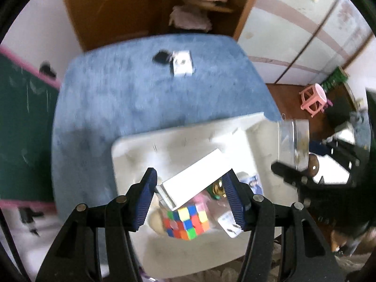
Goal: Organize rigid objects
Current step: 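Place the white piece and clear sticker box into the tray, opening both tools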
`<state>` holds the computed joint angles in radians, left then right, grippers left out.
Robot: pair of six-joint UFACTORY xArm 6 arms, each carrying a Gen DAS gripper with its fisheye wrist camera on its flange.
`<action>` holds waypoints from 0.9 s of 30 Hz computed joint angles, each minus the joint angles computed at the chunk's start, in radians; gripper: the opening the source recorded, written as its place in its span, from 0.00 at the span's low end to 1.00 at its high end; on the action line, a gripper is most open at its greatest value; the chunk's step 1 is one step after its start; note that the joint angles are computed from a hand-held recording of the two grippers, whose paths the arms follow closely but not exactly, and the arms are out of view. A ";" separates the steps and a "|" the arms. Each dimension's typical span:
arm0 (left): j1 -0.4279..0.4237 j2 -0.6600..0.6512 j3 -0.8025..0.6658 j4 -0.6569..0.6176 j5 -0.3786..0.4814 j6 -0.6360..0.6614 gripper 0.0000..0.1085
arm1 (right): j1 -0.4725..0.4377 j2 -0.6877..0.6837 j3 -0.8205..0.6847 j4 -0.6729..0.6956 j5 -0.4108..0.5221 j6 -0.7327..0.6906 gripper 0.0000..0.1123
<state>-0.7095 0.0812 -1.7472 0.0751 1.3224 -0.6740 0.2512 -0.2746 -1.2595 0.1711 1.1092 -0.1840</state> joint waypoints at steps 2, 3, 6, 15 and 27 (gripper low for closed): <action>-0.009 -0.019 0.051 0.001 -0.016 -0.047 0.56 | 0.006 -0.031 0.055 -0.013 0.008 -0.001 0.52; -0.014 -0.028 0.077 0.000 -0.024 -0.067 0.56 | 0.008 -0.051 0.085 -0.018 0.013 -0.004 0.52; -0.027 -0.047 0.133 0.001 -0.031 -0.099 0.56 | 0.016 -0.099 0.169 -0.043 0.025 -0.010 0.52; -0.067 -0.060 0.170 0.055 -0.040 -0.132 0.56 | 0.023 -0.113 0.226 -0.061 0.073 -0.019 0.52; -0.126 -0.017 0.100 0.152 -0.002 -0.132 0.75 | 0.044 -0.188 0.272 -0.079 0.062 -0.040 0.57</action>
<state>-0.8351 0.0643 -1.6471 0.2267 1.3208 -0.8057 0.2948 -0.4622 -0.9871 0.0919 1.1716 -0.2243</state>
